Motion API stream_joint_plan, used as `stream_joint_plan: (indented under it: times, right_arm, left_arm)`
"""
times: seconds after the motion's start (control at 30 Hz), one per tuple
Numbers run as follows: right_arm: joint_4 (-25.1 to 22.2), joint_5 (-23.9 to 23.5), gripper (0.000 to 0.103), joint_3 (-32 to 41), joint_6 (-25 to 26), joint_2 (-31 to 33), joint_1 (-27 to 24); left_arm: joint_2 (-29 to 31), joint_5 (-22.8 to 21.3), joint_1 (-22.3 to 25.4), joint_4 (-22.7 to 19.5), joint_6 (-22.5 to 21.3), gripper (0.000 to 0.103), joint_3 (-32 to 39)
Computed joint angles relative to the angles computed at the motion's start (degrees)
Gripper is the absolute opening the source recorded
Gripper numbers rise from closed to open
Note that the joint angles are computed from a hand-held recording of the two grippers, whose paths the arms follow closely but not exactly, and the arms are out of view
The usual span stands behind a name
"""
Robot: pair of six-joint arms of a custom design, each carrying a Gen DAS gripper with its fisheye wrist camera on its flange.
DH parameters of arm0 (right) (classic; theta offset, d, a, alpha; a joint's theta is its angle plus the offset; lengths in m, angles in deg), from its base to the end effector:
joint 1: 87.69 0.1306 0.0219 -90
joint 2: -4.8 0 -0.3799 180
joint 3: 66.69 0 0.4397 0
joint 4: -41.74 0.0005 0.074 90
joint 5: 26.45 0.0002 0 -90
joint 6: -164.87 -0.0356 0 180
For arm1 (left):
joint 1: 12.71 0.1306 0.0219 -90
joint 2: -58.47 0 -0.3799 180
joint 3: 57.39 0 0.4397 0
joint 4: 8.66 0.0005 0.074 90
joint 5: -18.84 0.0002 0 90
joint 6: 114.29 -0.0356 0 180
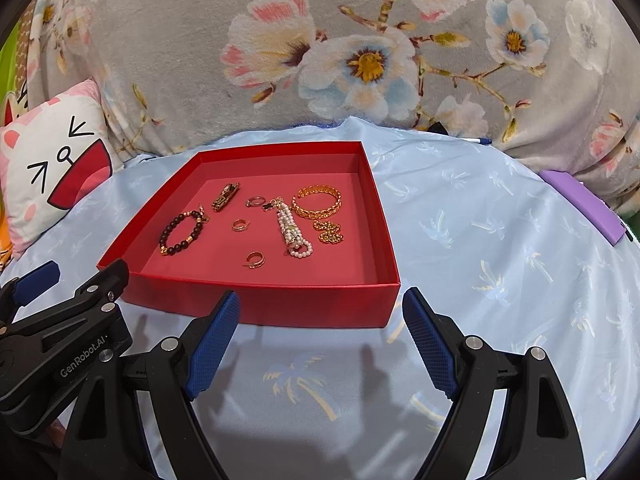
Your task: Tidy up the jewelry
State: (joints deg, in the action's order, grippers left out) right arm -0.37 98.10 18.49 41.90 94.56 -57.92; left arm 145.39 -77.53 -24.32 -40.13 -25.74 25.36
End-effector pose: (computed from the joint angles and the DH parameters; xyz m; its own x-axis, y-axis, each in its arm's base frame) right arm 0.4697 0.2449 0.4001 -0.5687 0.1911 -0.8001 0.2839 0.9585 0.0271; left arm 0.5187 -0.1030 0.4141 -0.5678 0.1423 -0.8108 0.1261 0.9884 0.0852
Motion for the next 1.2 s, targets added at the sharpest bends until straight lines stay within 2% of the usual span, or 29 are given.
stream_joint_plan:
  times: [0.3, 0.67, 0.97, 1.2]
  right_arm:
    - [-0.08, 0.10, 0.082, 0.09, 0.26, 0.02, 0.00]
    - [-0.01, 0.30, 0.082, -0.06, 0.58, -0.13, 0.04]
    - [-0.50, 0.35, 0.082, 0.28, 0.28, 0.02, 0.05]
    - [-0.32, 0.83, 0.084, 0.11, 0.11, 0.12, 0.13]
  left_arm:
    - [0.27, 1.71, 0.36, -1.21, -0.41, 0.079, 0.41]
    - [0.34, 1.65, 0.41, -2.97, -0.35, 0.080, 1.00]
    - [-0.01, 0.58, 0.12, -2.04, -0.77, 0.080, 0.45]
    - [0.54, 2.05, 0.54, -2.89, -0.62, 0.080, 1.12]
